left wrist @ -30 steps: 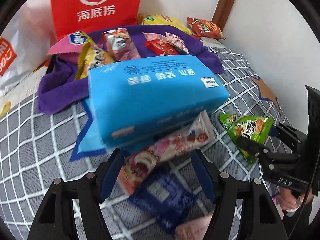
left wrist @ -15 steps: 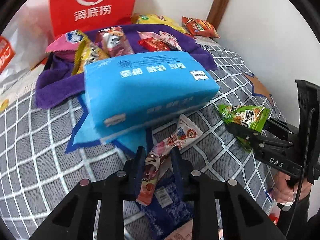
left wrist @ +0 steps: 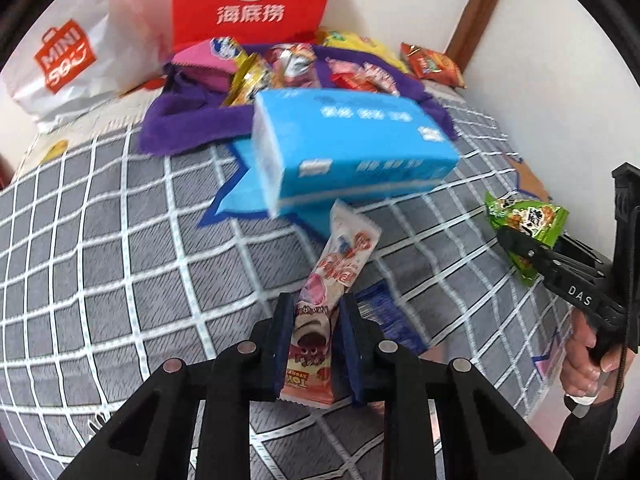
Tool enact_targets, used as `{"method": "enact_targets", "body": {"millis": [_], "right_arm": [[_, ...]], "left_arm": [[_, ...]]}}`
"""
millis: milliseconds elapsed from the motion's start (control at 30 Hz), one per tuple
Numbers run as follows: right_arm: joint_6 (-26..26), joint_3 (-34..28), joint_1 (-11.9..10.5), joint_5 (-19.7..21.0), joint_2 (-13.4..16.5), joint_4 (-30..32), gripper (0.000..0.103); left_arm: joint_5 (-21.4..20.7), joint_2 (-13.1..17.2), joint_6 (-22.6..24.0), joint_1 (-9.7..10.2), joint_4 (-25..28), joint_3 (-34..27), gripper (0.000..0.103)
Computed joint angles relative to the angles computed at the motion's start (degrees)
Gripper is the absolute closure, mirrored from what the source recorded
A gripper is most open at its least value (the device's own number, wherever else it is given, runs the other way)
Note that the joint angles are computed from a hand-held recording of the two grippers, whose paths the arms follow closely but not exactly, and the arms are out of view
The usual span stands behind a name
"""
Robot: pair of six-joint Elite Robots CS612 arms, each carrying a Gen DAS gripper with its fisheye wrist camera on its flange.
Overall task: Organize snacks
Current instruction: 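Carry the green chip bag and pink candy packet over the purple towel with both tools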
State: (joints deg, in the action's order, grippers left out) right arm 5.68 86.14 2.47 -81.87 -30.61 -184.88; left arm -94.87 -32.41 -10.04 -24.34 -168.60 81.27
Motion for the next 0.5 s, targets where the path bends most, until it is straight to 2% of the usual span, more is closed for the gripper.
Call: {"method": "enact_targets", "body": {"millis": [267, 400, 500], "right_arm": [[-1.1, -1.8, 0.7, -1.8, 1.4, 2.7, 0.054], [-0.4, -2.2, 0.7, -2.3, 2.2, 0.8, 0.054], [-0.5, -2.6, 1.1, -3.7, 2.9, -0.9, 0.054]], "left_arm": [[0.3, 2.1, 0.8, -0.29, -2.6, -1.5, 0.075], [-0.5, 2.5, 0.9, -0.33, -3.2, -2.1, 0.076], [0.7, 2.7, 1.9, -0.64, -4.7, -1.8, 0.079]]}}
